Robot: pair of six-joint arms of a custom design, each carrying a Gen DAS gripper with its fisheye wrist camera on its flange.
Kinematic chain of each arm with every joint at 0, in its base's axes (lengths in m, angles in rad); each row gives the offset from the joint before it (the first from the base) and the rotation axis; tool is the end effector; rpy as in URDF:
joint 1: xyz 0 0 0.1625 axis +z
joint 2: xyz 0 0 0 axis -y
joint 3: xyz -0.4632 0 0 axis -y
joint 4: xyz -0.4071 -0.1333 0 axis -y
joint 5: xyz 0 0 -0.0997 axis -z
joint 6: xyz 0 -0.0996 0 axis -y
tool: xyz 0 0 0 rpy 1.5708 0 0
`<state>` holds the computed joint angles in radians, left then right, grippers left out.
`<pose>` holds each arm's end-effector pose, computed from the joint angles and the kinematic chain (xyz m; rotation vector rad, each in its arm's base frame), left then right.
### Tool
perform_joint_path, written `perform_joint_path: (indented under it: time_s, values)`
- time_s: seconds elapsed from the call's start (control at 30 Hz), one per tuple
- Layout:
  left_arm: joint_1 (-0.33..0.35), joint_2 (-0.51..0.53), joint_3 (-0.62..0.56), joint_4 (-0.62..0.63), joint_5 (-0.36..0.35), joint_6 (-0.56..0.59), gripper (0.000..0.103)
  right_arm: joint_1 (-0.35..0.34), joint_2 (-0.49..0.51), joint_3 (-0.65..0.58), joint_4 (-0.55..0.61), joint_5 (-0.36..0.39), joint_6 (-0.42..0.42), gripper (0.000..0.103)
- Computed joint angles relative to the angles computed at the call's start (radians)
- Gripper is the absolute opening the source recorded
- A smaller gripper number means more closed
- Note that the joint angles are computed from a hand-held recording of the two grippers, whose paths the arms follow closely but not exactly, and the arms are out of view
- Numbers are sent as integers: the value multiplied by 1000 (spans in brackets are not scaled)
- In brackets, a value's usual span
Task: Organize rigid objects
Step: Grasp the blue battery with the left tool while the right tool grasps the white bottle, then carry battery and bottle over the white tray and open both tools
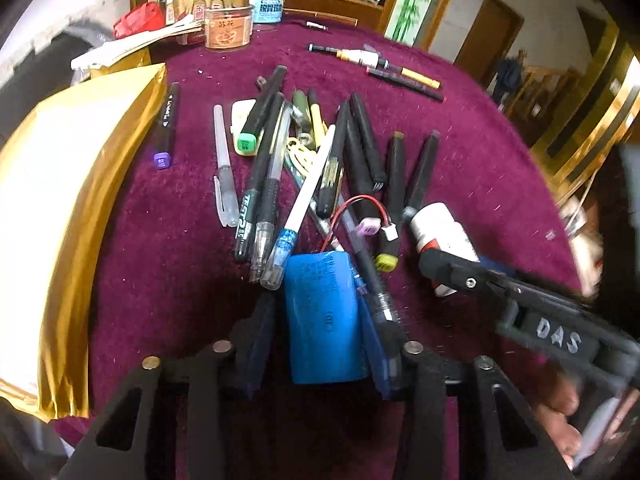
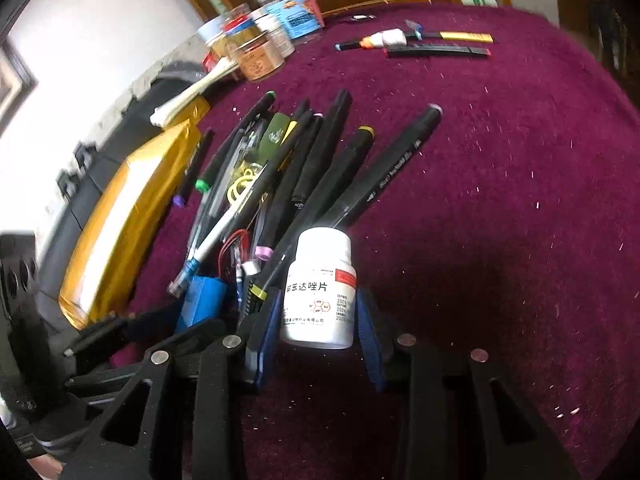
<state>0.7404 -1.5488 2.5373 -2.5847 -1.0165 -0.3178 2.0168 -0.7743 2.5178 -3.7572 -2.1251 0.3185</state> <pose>-0.1227 -0.3637 0.2035 0.6639 2.5713 -0.4386 0.2401 -0.3148 0.0515 -0.0006 -2.6733 0.8404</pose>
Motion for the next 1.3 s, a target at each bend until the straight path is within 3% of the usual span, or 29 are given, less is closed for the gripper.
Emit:
perform_joint_path:
  time_s: [0.07,0.17,0.27,0.33,0.4,0.47,0.67,0.73,0.83,0.97,1.3]
  values:
    - [20,-45,-10,11,-76,10,17,-36,-9,30,-51,75,17,35]
    - [47,-61,-22,22,-128,25,16,-86,-4,71,-135,181,60,35]
    - [59,-57,-21,4,-145,24,17,-77,-1,72,-143,171,94,35]
    - [58,-45,-23,2,-147,24,23,-52,2,61,-122,135,105,35]
    - [55,-10,-24,7,-128,17,42,-31,6,51,-103,101,110,35]
    - [48,24,-18,-16,-110,30,43,-25,5,45,-91,87,111,35]
    - [-71,103,56,-125,99,38,39,-36,-3,42,-77,103,108,35]
    - [-70,97,53,-108,98,28,39,-47,-10,47,-79,119,110,36]
    - [-19,56,29,-73,22,31,38,-57,-11,52,-90,137,108,36]
    - [88,17,-21,-39,-150,40,38,-64,-4,58,-113,149,103,36]
    - [191,-69,-30,6,-396,55,38,-39,3,51,-104,123,120,35]
